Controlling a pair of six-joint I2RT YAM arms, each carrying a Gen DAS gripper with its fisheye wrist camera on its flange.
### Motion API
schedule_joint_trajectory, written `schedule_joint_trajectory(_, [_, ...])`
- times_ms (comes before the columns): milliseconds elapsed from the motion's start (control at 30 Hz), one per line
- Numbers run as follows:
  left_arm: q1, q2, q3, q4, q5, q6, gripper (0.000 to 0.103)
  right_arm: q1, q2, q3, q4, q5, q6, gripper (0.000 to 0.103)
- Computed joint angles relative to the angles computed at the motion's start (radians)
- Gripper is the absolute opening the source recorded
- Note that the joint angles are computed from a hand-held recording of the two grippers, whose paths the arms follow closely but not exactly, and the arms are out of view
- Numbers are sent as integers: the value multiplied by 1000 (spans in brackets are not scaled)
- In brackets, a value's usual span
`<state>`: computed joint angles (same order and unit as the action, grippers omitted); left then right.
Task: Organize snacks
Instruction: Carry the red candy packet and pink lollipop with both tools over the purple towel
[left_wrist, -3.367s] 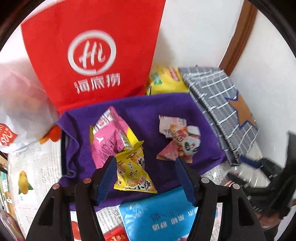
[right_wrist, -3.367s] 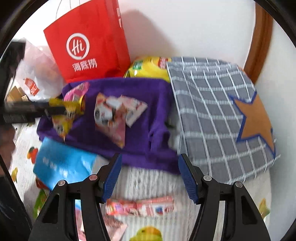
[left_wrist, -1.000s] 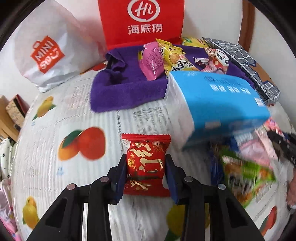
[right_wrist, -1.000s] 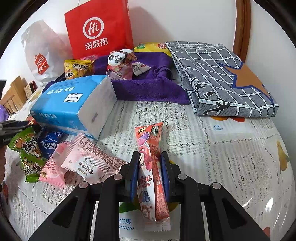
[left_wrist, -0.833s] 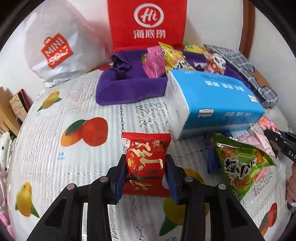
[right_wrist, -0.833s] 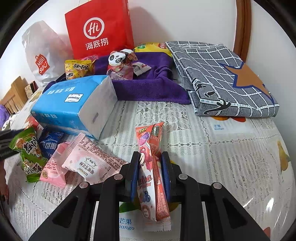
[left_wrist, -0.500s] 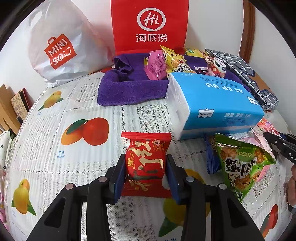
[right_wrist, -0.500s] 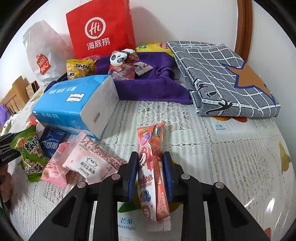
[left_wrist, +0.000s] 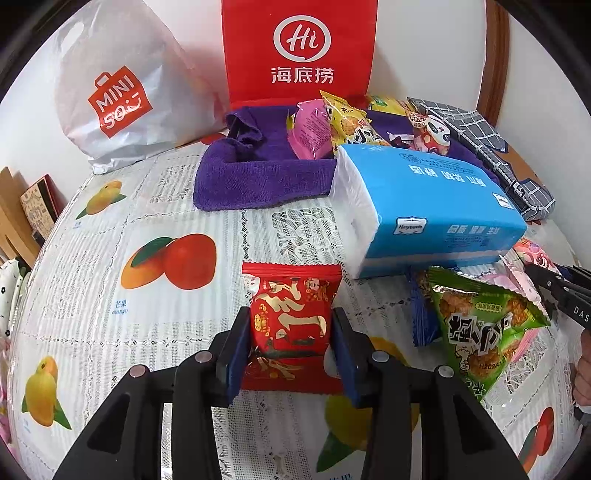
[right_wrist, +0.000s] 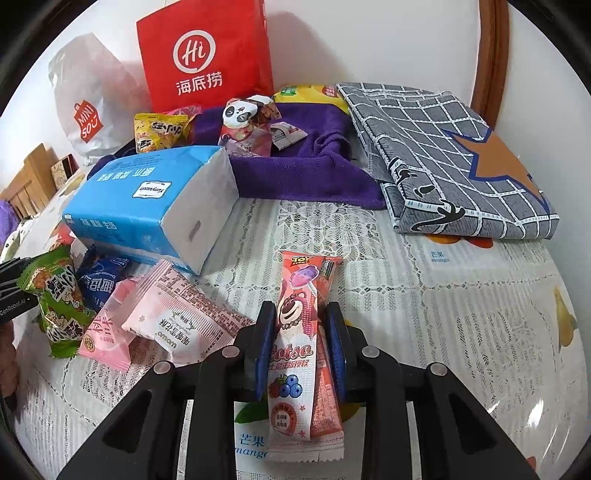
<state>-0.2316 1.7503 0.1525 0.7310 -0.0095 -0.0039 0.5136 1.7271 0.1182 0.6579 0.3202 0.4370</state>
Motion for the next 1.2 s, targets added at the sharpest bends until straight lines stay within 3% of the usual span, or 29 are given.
schedule_joint_trajectory(100, [7,-24,-1,-36,9,9,38,-9,0,-9,19,-14,0,28])
schedule_joint_trajectory(233, [58,-153,3,-200,108,10,37,-23,-19,-34,49,-39,-20,25])
schedule_joint_trajectory(300, [26,-251,-9,-271,64,4,37,24,-98,-35,-34,26,2,25])
schedule_joint_trajectory(367, [3,-345,5,-378,45,-3,37,31,-201,-39,-111,20,10,25])
schedule_joint_trajectory(567, [3,-482,118,-645,111,-29,37,71,-491,65,-468,80,25,25])
schedule_joint_trajectory(833, [-28,-527,255,-798,55,-23,37,52,-571,250,-640,67,-47,25])
schedule_joint_trajectory(1200, [-41,-458,436,-883,21,-41,37,-64,-451,445,-676,1,-110,25])
